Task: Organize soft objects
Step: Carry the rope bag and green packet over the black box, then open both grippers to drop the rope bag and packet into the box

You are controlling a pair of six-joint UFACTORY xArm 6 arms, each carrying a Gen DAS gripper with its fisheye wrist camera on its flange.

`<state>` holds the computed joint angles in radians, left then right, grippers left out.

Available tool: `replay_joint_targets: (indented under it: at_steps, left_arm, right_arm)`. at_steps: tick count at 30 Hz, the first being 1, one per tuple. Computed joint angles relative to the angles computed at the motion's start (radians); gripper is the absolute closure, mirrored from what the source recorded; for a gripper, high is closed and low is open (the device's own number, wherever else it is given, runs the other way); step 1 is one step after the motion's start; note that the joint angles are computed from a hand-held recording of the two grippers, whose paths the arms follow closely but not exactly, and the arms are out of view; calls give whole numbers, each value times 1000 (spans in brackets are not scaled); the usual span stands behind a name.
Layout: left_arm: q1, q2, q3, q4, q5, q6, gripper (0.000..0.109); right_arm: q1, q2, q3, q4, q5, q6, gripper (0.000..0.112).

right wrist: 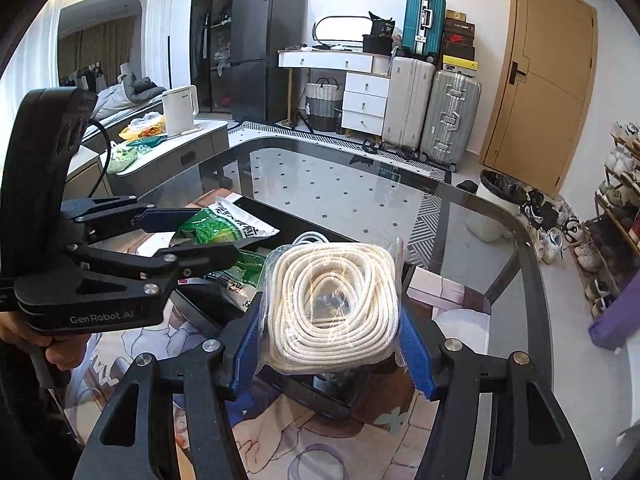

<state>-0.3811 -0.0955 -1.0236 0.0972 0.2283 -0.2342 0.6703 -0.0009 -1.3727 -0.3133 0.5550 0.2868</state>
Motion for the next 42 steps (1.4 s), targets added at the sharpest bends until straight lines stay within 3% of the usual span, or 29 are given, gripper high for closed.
replay_joint_targets:
  at_steps: [5, 13, 16, 29, 32, 35, 38, 42]
  left_arm:
    - [4, 8, -14, -60, -1, 55, 56]
    - [4, 38, -27, -26, -19, 52, 56]
    - [0, 51, -36, -82, -6, 103, 56]
    - [-9, 65, -56, -30, 18, 88, 55]
    - [-10, 60, -55, -58, 24, 103, 53]
    - [-13, 52, -53, -100, 37, 146, 47]
    - [-18, 35, -45, -120, 41, 173, 36]
    - [-13, -1, -12, -8, 12, 81, 15]
  right_arm:
    - [5, 16, -21, -3, -2, -31, 50]
    - [-1, 63, -58, 47, 4, -99, 50]
    - [-2, 85, -79, 57, 18, -122, 50]
    - [-5, 136, -124, 69, 43, -168, 50]
    - [-5, 112, -90, 38, 4, -139, 38]
    - [-10, 79, -46, -21, -43, -85, 22]
    - [-19, 47, -12, -1, -64, -71, 16]
    - [-34, -21, 68, 13, -134, -23, 11]
